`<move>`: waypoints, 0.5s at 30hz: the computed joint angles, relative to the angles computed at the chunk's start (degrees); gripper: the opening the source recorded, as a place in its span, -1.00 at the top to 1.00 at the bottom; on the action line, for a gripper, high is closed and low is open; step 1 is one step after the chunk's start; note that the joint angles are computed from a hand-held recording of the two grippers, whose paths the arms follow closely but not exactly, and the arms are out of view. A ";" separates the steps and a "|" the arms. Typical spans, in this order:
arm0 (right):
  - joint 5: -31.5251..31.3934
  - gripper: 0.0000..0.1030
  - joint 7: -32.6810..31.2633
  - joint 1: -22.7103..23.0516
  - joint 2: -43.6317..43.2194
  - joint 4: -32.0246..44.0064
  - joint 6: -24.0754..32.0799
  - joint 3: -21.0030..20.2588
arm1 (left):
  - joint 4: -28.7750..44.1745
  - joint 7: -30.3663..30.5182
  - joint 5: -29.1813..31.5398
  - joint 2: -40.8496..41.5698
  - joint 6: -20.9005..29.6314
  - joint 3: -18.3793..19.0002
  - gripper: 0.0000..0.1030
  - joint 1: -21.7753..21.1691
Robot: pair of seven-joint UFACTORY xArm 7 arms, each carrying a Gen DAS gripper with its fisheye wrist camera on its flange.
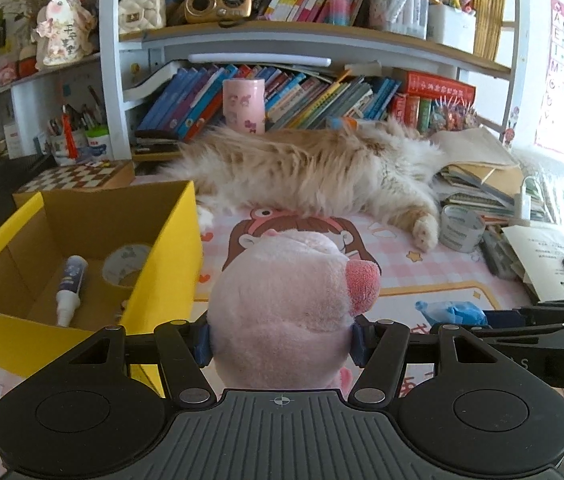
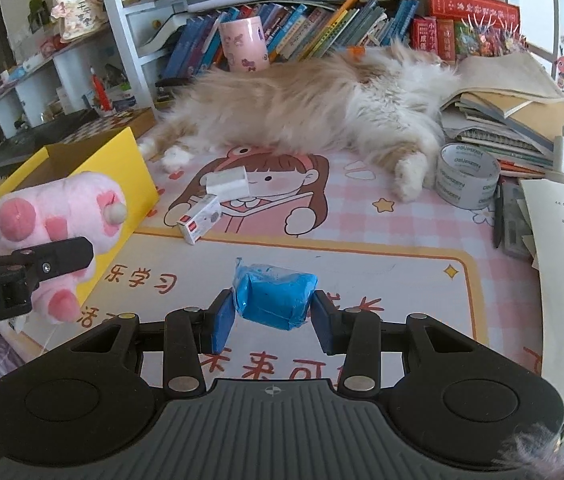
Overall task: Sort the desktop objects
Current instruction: 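Carry the pig with the left tool toward the yellow box while the right tool carries the block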
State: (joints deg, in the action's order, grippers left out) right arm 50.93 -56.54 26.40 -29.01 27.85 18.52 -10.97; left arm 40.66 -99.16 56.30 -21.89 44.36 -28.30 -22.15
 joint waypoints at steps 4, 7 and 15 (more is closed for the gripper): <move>-1.90 0.25 3.58 -1.20 -2.13 -1.61 -0.64 2.14 | -2.42 0.26 -0.69 -3.41 -1.52 0.40 -0.19 -0.34; -4.25 0.25 7.84 -1.59 -3.89 -2.95 -1.39 3.51 | -4.30 1.69 -2.23 -6.02 -3.12 0.26 -0.19 -0.17; -11.67 0.25 20.01 -1.08 -8.98 -7.11 -1.97 6.62 | -10.60 6.92 -9.94 -15.05 -6.03 -1.21 -0.19 0.11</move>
State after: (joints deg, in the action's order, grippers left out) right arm 39.26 -36.52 25.32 -38.00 20.73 16.55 -4.35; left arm 30.06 -92.24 46.36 -36.94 38.33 -29.51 -22.04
